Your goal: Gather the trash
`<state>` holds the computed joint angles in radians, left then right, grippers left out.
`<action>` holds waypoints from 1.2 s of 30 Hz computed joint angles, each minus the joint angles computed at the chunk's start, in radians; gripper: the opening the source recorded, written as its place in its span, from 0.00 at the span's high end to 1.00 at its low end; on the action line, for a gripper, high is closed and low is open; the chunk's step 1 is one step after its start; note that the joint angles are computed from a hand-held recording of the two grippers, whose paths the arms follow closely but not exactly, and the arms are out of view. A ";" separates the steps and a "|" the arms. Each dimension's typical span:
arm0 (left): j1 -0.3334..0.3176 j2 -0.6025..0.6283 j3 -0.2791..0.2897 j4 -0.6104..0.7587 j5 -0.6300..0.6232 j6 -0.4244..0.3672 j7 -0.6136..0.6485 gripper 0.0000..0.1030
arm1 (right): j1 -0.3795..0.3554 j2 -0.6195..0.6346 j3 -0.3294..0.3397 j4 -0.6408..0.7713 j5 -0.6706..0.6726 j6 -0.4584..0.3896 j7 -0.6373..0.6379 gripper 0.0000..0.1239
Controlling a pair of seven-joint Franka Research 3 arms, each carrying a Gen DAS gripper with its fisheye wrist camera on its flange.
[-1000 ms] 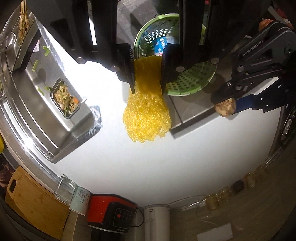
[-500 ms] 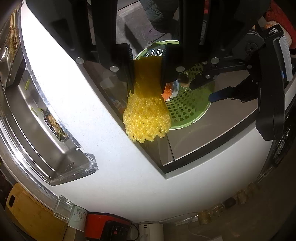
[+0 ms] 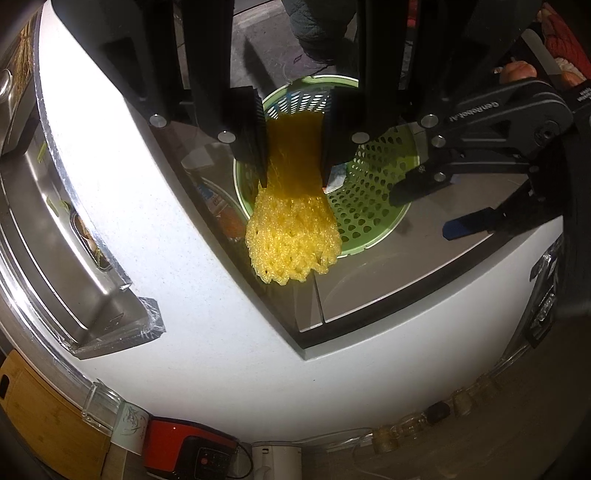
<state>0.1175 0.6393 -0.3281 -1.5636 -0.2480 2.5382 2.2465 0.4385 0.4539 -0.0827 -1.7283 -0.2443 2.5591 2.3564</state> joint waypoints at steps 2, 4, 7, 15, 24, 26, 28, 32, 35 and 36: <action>0.004 0.002 0.002 0.011 -0.003 0.007 -0.004 0.27 | -0.012 0.032 0.016 0.031 0.020 -0.006 -0.038 0.79; 0.003 0.007 0.010 0.028 0.004 0.005 -0.014 0.27 | -0.021 0.066 0.029 0.064 0.046 -0.015 -0.081 0.77; -0.003 0.034 0.025 0.074 0.024 -0.012 -0.035 0.26 | -0.023 0.117 0.040 0.119 0.084 -0.044 -0.141 0.59; -0.026 0.126 0.056 0.210 0.092 -0.086 -0.096 0.26 | -0.010 0.217 0.035 0.245 0.144 -0.145 -0.203 0.29; -0.019 0.142 0.042 0.292 0.093 -0.088 -0.118 0.26 | 0.020 0.188 -0.015 0.271 0.105 -0.158 -0.140 0.27; -0.007 0.117 0.026 0.284 0.069 -0.052 -0.117 0.24 | 0.040 0.147 -0.043 0.252 0.050 -0.143 -0.098 0.27; 0.003 0.085 0.010 0.272 0.042 0.009 -0.117 0.19 | 0.055 0.108 -0.066 0.247 -0.012 -0.127 -0.051 0.27; 0.028 0.027 -0.036 0.269 -0.020 0.122 -0.102 0.12 | 0.078 0.041 -0.103 0.269 -0.165 -0.112 0.044 0.23; 0.044 -0.008 -0.069 0.288 -0.063 0.179 -0.079 0.09 | 0.085 0.014 -0.113 0.322 -0.276 -0.124 0.090 0.21; 0.047 -0.021 -0.076 0.286 -0.076 0.196 -0.076 0.09 | 0.089 0.006 -0.115 0.340 -0.314 -0.129 0.105 0.21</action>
<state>0.1645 0.6186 -0.4041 -1.2778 -0.3240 2.7342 2.1701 0.5276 0.4603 -0.1979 -1.3886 -0.5585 2.4298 2.4614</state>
